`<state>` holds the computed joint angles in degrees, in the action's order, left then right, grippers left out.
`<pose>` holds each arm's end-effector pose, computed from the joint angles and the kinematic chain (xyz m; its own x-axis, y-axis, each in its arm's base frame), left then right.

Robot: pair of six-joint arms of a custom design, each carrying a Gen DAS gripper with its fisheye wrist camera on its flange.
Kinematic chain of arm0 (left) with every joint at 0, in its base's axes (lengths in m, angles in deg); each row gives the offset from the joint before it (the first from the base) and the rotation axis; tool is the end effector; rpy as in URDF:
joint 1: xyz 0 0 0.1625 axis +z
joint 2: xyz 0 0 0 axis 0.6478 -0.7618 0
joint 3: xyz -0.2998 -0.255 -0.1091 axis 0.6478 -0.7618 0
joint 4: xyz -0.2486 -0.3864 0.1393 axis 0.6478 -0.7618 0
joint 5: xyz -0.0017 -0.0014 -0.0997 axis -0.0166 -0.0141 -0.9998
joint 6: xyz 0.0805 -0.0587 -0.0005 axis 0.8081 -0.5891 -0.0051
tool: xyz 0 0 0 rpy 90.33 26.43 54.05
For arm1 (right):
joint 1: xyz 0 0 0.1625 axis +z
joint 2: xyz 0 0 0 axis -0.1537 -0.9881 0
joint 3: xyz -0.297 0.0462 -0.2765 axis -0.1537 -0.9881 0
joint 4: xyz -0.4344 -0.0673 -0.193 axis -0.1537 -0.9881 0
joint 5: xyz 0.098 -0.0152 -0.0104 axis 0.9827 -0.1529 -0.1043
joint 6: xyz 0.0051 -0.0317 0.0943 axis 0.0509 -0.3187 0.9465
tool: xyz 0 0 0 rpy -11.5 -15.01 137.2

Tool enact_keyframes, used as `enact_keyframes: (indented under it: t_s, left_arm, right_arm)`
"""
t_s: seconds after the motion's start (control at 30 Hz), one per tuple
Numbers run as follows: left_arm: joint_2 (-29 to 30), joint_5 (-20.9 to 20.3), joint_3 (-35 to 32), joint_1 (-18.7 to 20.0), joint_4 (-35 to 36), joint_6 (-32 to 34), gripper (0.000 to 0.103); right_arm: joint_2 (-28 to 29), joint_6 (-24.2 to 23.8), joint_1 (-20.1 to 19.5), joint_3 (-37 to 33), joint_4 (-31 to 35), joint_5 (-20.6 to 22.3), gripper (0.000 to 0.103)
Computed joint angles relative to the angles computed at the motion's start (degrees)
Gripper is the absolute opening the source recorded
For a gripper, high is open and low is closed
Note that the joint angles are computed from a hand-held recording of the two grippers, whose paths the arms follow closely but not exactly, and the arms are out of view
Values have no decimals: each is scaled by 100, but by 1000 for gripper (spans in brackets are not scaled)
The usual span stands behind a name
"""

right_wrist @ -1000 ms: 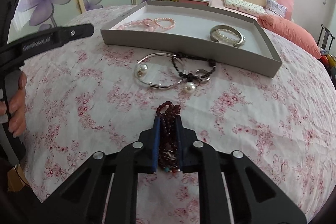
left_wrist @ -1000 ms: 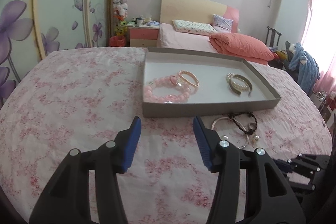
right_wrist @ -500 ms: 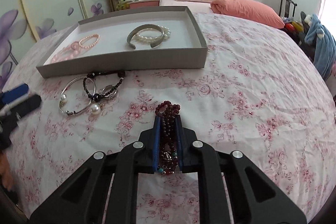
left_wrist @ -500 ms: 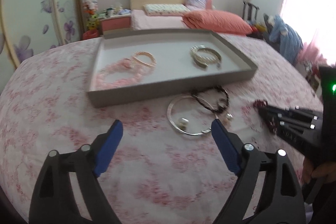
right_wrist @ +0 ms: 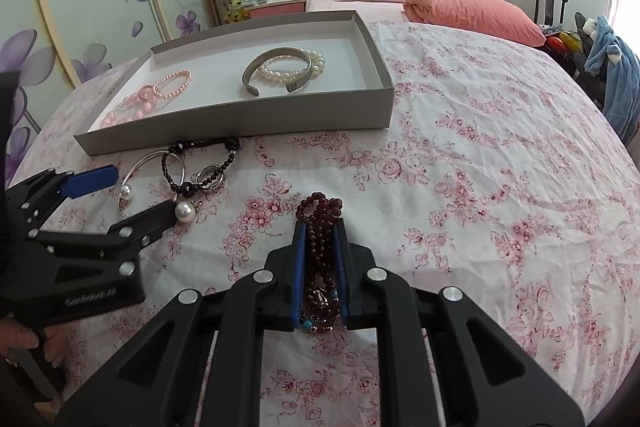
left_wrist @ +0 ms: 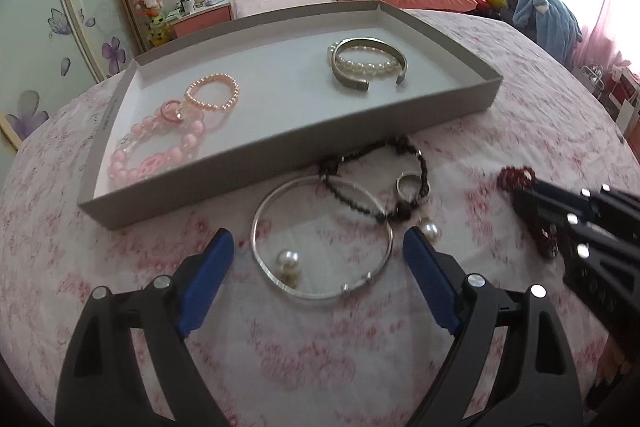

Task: Organize jewelry
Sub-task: 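Lift the dark red bead bracelet with the right tool while the left reaches the silver bangle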

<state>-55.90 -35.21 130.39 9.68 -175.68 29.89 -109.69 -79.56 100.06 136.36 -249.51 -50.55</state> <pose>-0.2816 -0.6463 -0.0108 -0.6142 0.4335 -0.6594 0.6793 0.7157 -0.1623 0.0916 -0.5737 0.1981 -0.7704 0.0858 0.6317 -0.3599 0.7594 -0.5420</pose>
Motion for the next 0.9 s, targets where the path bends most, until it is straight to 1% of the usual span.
enact_keyframes:
  t_s: [0.03,0.07,0.23,0.37,0.53,0.7,0.9]
  left_arm:
    - [7,-69,-14,18,-46,7,74]
    - [4,-79,-6,17,-93,16,72]
    - [-126,-73,132,47,-116,91,72]
    - [-430,-87,403,127,-108,179,72]
    - [-785,-55,701,219,-119,252,73]
    - [-824,-5,755,235,-190,263,78]
    - [-823,-20,751,236,-166,198,78]
  right_arm:
    - [-6,10,2,6,5,5,14]
    - [-14,18,-1,10,12,19,14]
    - [-55,45,-26,25,51,82,14]
    - [-73,38,-34,38,58,97,14]
    - [5,-120,32,6,54,32,14]
    - [78,-168,83,-38,56,-12,15]
    - [85,-140,91,-29,56,2,15]
